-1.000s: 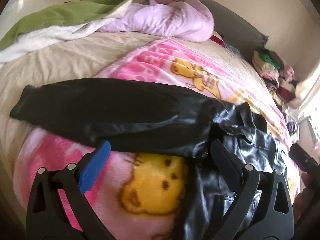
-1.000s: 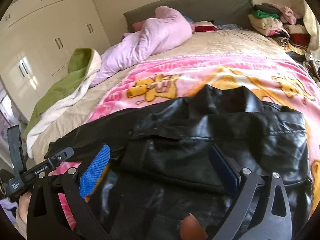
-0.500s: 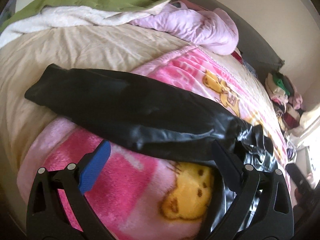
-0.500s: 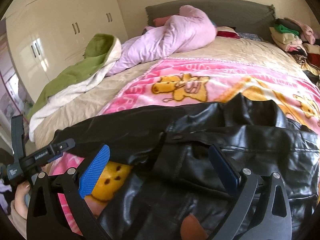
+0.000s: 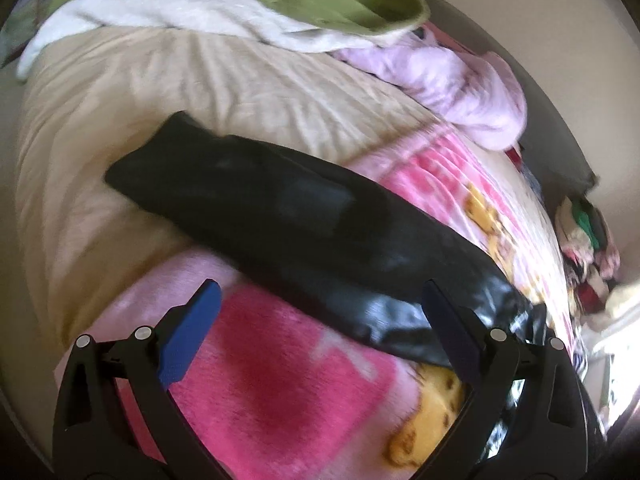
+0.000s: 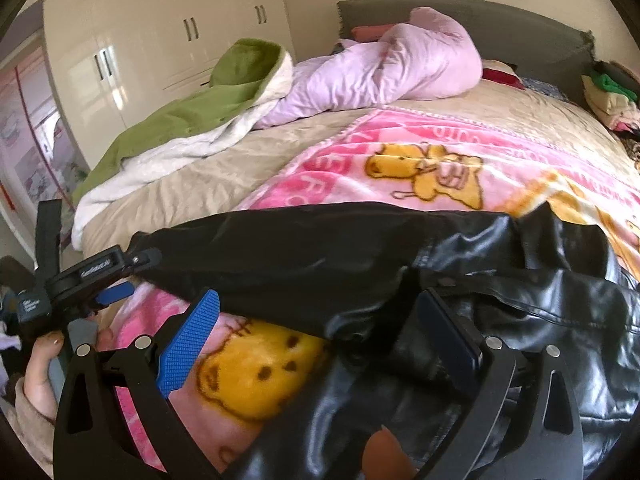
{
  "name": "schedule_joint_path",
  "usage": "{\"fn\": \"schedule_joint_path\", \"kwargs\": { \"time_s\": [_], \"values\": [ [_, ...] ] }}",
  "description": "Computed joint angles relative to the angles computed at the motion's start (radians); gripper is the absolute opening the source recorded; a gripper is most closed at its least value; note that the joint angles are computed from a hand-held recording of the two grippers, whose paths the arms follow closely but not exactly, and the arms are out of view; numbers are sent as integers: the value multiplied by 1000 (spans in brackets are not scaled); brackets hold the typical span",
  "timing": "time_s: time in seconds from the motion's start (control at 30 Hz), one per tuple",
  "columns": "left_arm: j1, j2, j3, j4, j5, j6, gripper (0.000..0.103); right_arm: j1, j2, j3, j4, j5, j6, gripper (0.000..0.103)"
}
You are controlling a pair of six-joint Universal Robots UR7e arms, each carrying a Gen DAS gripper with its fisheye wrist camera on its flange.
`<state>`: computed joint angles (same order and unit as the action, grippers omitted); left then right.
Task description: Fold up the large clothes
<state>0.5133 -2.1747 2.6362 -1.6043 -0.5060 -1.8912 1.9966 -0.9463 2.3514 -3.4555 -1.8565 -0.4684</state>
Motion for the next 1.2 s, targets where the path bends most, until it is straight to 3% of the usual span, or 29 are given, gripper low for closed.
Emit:
{"fn": "schedule_joint_path", "kwargs": {
  "time_s": [0.1,0.23,0.37,0.47,0.63,0.67,0.7,0.73,0.8,0.93,1.03,1.2],
  "values": [
    [29,-66,14,15,0,-36,94,4,18,-6,7,5,-3,99],
    [80,-128,47,-67,15,-10,94,3,40,-10,16,11,-3,99],
    [168,-68,44,-164,41,12,94,-5,48,-6,19,26,1,99],
    [244,-33,83,-399,63,107,94,-15,39,-2,32,33,12,99],
    [245,24,69,-335,129,32,92,-36,6,13,33,41,23,99],
    [234,27,61,-278,140,-8,88,-41,-3,18,32,43,25,99],
    [226,24,57,-246,148,-29,67,-46,-13,24,32,46,29,99],
    [221,19,62,-251,155,-23,39,-49,-20,28,32,48,31,99],
    [236,16,76,-328,154,31,37,-58,-41,41,33,53,32,99],
    [232,6,124,-542,159,174,15,-76,-77,65,24,60,29,99],
    [190,-12,117,-465,177,141,5,-96,-110,84,20,70,32,99],
    [91,-75,84,-184,212,-21,2,-136,-174,115,16,86,23,99]
  ]
}}
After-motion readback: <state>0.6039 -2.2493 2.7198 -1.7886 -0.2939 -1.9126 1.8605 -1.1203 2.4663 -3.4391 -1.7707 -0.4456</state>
